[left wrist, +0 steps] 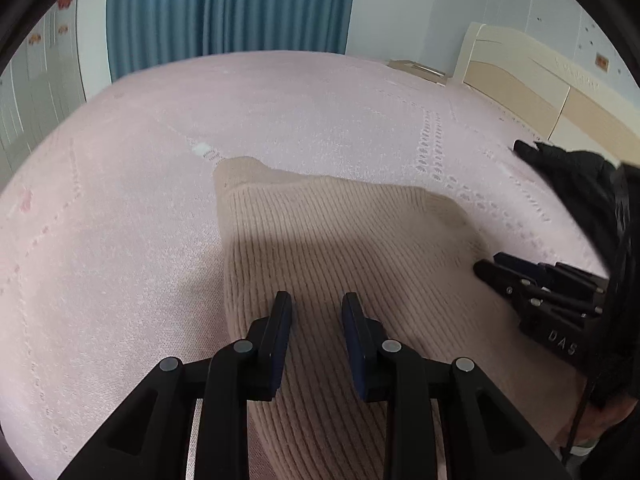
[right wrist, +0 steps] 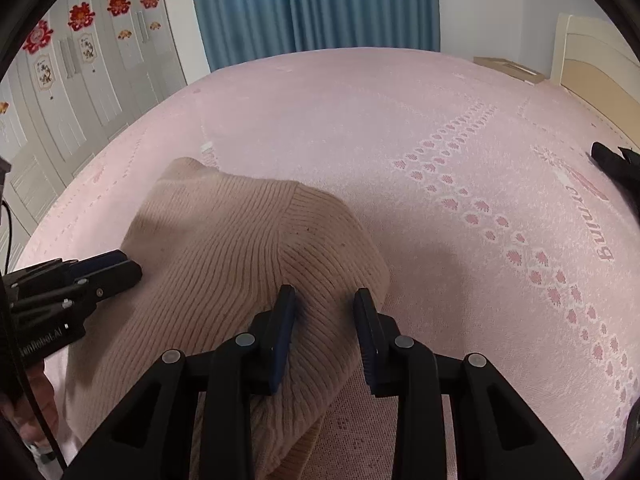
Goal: Fold small clothes
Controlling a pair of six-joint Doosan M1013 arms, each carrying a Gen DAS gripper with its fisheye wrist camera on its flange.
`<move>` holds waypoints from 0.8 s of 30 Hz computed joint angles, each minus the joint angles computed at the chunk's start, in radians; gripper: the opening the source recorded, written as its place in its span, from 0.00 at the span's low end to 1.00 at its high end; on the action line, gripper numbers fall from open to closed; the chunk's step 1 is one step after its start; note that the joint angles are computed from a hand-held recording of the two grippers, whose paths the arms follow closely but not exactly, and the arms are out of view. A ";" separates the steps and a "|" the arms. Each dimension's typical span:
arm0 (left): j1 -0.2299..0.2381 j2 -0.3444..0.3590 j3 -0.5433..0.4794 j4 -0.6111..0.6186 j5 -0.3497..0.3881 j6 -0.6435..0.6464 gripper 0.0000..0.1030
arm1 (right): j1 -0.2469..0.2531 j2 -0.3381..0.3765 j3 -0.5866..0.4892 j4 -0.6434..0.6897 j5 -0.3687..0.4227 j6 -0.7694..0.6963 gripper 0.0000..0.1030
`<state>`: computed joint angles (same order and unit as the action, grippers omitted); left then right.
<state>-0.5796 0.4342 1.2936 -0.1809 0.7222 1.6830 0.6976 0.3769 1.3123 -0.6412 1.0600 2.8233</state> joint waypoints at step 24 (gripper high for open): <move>0.060 0.078 -0.097 -0.178 0.039 0.080 0.25 | -0.037 -0.006 0.018 0.005 -0.049 0.041 0.43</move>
